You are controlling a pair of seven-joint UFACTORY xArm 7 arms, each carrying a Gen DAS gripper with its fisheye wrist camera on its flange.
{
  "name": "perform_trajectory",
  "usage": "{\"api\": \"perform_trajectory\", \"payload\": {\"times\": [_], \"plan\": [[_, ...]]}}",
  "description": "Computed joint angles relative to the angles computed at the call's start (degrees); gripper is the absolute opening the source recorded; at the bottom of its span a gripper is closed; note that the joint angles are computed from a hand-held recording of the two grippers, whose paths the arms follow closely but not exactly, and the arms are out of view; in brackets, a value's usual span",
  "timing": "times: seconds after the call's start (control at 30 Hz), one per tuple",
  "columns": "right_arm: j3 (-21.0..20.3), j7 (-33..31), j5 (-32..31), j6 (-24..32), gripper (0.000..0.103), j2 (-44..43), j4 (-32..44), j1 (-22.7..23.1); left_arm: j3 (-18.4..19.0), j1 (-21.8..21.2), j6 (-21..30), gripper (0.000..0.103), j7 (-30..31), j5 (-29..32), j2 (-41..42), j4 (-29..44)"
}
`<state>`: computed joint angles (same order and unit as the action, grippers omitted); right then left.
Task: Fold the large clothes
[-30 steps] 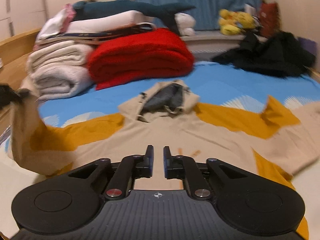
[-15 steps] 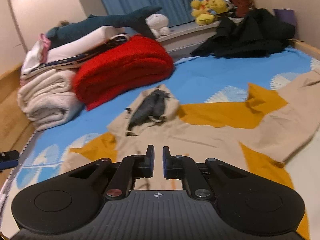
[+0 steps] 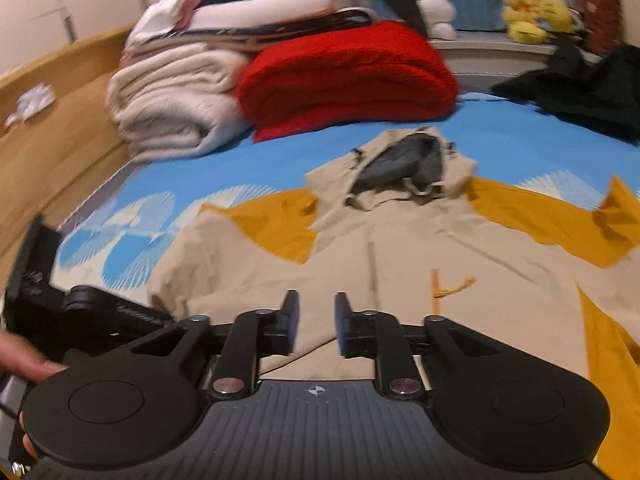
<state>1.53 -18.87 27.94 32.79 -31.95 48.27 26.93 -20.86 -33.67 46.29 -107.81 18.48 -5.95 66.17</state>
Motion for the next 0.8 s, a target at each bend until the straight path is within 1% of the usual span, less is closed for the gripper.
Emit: {"api": "perform_trajectory", "payload": {"times": [0.03,0.1,0.13,0.17,0.27,0.3,0.33,0.4,0.47,0.53,0.6,0.63,0.73,0.8], "plan": [[0.02,-1.00,-0.14,0.04,0.028,0.18,-0.02,0.53,-0.01,0.00,0.77,0.029,0.94,0.52,0.20,0.45],[-0.15,-4.07,-0.26,0.00,0.030,0.50,-0.18,1.91,-0.07,-0.21,1.81,0.010,2.50,1.48,0.61,1.25],[-0.27,-5.65,-0.27,0.02,0.033,0.66,-0.24,2.48,0.03,-0.23,1.44,0.008,3.09,1.78,1.05,1.47],[-0.25,-6.95,-0.31,0.07,0.036,0.89,-0.20,2.88,0.07,-0.33,1.67,0.000,3.61,2.12,1.34,1.97],[-0.13,-10.62,-0.02,0.12,0.040,1.41,-0.18,3.96,0.13,-0.67,2.98,0.000,5.29,5.16,2.23,4.26],[-0.09,-11.67,0.07,0.37,0.041,1.60,-0.06,4.22,0.15,-0.80,2.86,0.000,5.80,6.54,2.15,5.09],[-0.07,-12.58,0.28,0.52,0.044,1.62,-0.10,4.40,0.19,-0.78,1.58,0.000,5.81,8.85,1.73,5.39],[0.05,-14.62,0.54,0.76,0.050,1.59,-0.26,4.82,0.18,-0.35,-2.53,0.000,5.54,13.78,0.92,5.49],[0.08,-17.52,0.45,1.19,0.058,1.31,-0.62,5.42,0.21,0.48,-8.58,0.000,5.37,18.23,0.36,5.06],[0.46,-20.33,-0.11,1.76,0.063,0.85,-1.24,5.77,0.11,1.42,-14.16,0.000,4.76,21.72,0.66,5.09],[3.16,-20.19,-3.03,-1.51,0.063,0.04,-3.11,4.01,-0.03,2.00,-18.81,0.000,4.06,24.58,1.39,5.43],[3.81,-19.80,-4.25,-2.44,0.063,-0.16,-3.61,3.50,-0.07,2.08,-20.63,0.000,4.15,25.74,2.05,5.91],[5.57,-17.70,-7.92,-5.81,0.062,-0.80,-5.12,2.03,0.23,1.53,-23.91,0.000,4.99,27.94,4.01,7.40],[7.32,-15.03,-11.55,-8.61,0.059,-1.30,-6.16,0.20,0.85,0.99,-25.03,0.001,3.66,30.40,4.41,7.84]]}}
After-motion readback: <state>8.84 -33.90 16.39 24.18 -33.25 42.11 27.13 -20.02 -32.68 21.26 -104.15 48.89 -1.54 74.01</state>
